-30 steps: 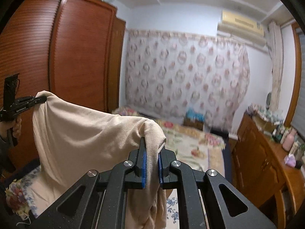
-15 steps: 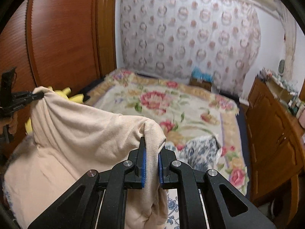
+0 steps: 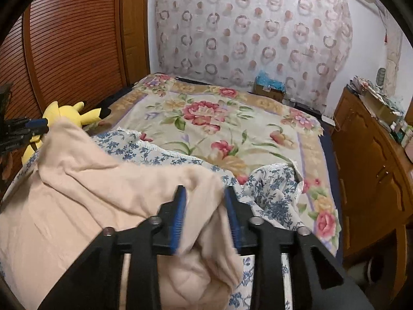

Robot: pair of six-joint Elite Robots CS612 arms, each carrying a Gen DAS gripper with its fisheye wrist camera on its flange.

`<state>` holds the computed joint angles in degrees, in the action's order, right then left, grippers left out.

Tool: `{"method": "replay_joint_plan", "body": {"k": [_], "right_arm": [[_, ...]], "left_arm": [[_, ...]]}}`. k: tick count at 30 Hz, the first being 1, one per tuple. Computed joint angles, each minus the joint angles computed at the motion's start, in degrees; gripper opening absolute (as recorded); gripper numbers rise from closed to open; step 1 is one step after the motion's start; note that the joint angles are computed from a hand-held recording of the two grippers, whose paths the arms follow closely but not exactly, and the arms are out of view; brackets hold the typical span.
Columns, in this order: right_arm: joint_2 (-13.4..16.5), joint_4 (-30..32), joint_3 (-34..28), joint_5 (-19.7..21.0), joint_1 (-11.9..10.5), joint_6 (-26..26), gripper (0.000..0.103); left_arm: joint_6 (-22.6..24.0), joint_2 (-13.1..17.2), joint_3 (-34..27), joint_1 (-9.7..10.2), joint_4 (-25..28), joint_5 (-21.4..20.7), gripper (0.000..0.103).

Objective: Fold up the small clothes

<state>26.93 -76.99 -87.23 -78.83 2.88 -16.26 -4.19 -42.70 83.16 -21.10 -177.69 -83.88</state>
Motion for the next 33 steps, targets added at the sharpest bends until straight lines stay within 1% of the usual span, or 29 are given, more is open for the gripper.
{"method": "replay_joint_plan", "body": {"k": [2,4,5,7,8,13,16,18,21,23,25,28,32,33], "right_arm": [[0.1,1.8,-2.0,-0.5,0.1,0.4,0.039],[-0.1,3.5,-3.8,-0.1,-0.1,1.1,0.039],[0.2,4.6,-5.2,0.4,-0.3,1.5,0.039],[0.3,7.7,-7.1,1.1,-0.4,1.6,0.039],[0.4,9.3,-8.0,1.1,-0.5,1.5,0.039],[0.8,15.8,-10.6,1.3,-0.5,1.3,0.039],[1.3,17.8,-11.3,1.4,-0.5,2.0,0.039],[0.9,19.3,-10.9,1.9,-0.2,2.8,0.039],[0.7,19.7,-9.9,3.6,-0.1,3.3,0.039],[0.8,19.4,-9.2,4.1,-0.2,3.3,0.042],[0.4,20.2,-8.7,4.9,-0.1,3.5,0.042],[0.3,20.1,-8.3,5.0,0.3,3.0,0.043],[0.7,19.9,-7.5,5.1,0.1,2.6,0.044],[0.7,19.6,-6.9,5.2,0.0,2.5,0.044]], "left_arm": [[0.0,-0.4,0.7,0.01,0.5,-0.1,0.044],[-0.2,-1.2,2.3,-0.07,0.5,-0.9,0.053],[-0.2,-1.3,2.6,-0.04,0.6,-1.3,0.056],[-0.2,-1.9,3.9,-0.03,1.2,-2.4,0.070],[-0.2,-2.1,4.4,-0.06,1.8,-2.8,0.072],[-1.3,-2.7,6.8,-0.09,4.5,-3.3,0.072],[-2.3,-2.8,7.5,0.02,5.6,-3.3,0.072],[-3.2,-2.9,8.0,0.10,6.0,-3.8,0.072],[-4.2,-2.9,8.2,0.14,6.1,-5.0,0.072],[-4.4,-2.8,8.3,0.14,6.0,-5.6,0.072],[-4.6,-2.8,8.4,0.11,5.7,-6.2,0.072],[-4.4,-2.6,8.4,-0.03,5.4,-6.3,0.072],[-4.7,-2.3,8.5,0.12,4.5,-6.5,0.072],[-5.0,-2.3,8.5,0.17,4.2,-6.6,0.070]]}}
